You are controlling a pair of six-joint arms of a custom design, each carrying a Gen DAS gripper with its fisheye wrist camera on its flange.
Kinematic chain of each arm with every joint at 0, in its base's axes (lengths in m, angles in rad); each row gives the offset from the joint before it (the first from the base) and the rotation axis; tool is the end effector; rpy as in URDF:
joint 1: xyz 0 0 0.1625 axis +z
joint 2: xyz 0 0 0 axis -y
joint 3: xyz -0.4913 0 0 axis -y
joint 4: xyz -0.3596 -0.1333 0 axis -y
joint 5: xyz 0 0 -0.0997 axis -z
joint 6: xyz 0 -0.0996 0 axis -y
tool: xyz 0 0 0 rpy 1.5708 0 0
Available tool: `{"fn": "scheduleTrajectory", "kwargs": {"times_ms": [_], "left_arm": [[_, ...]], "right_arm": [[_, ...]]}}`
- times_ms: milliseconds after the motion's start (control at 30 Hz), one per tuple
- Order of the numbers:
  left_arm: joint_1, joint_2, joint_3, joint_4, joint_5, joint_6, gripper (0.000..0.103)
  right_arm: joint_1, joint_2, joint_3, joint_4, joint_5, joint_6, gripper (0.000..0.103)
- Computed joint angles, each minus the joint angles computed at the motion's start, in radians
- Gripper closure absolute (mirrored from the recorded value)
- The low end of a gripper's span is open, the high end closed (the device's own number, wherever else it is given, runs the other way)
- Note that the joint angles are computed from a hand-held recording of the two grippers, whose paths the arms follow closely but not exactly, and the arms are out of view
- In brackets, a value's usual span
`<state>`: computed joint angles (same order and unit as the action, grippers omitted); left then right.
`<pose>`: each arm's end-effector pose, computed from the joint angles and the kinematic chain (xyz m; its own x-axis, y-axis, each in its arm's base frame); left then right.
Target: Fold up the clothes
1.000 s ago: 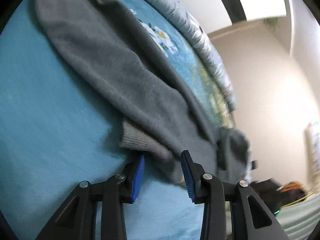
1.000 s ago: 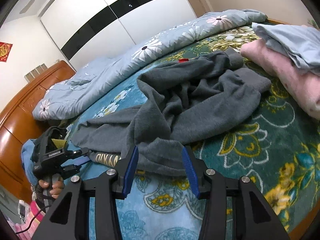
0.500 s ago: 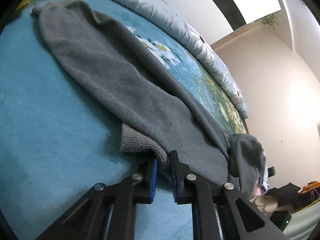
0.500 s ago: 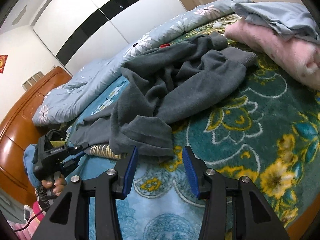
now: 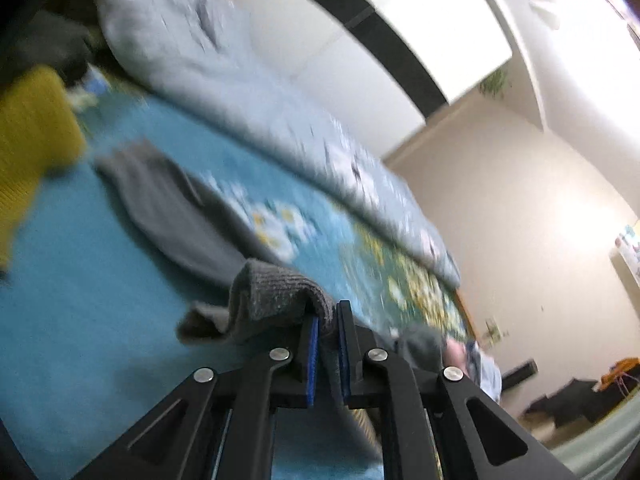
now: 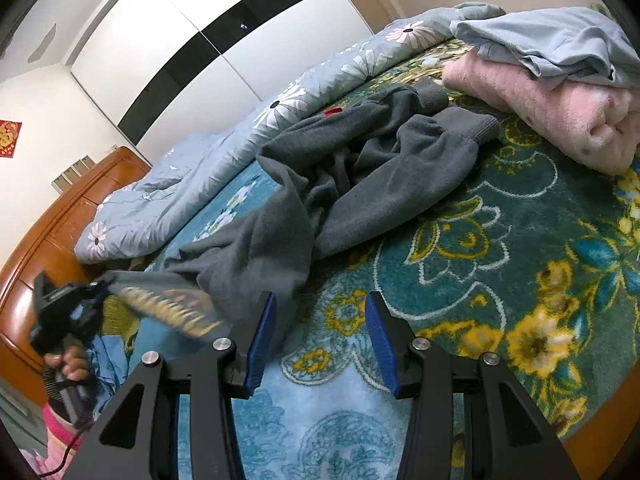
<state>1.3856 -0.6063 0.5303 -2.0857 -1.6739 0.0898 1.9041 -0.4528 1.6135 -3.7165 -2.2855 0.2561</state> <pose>-0.0448 -0.9075 0.4430 -0.9495 0.3118 0.0352 0.2390 0.7915 -0.5625 0.2943 -0.6420 0.0891 -0.9091 0.3925 0.1394 0.0511 0.4373 -0.8979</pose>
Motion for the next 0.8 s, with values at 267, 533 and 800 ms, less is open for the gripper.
{"fn": "scheduleTrajectory", "kwargs": {"times_ms": [267,533,800], "left_arm": [[0.06,-0.093,0.015,-0.091,0.157,0.028,0.094],[0.117,-0.106,0.085,0.0,0.229,-0.042,0.094],[0.111,-0.057,-0.017,0.038,0.174,0.0,0.094]], "right_arm": [[-0.019,0.016,-0.065,0.059,0.099,-0.008,0.056],[-0.056,0.031,-0.268,0.222,0.181,0.012,0.056],[-0.126,0.034,-0.37,0.29,0.192,0.242,0.061]]}}
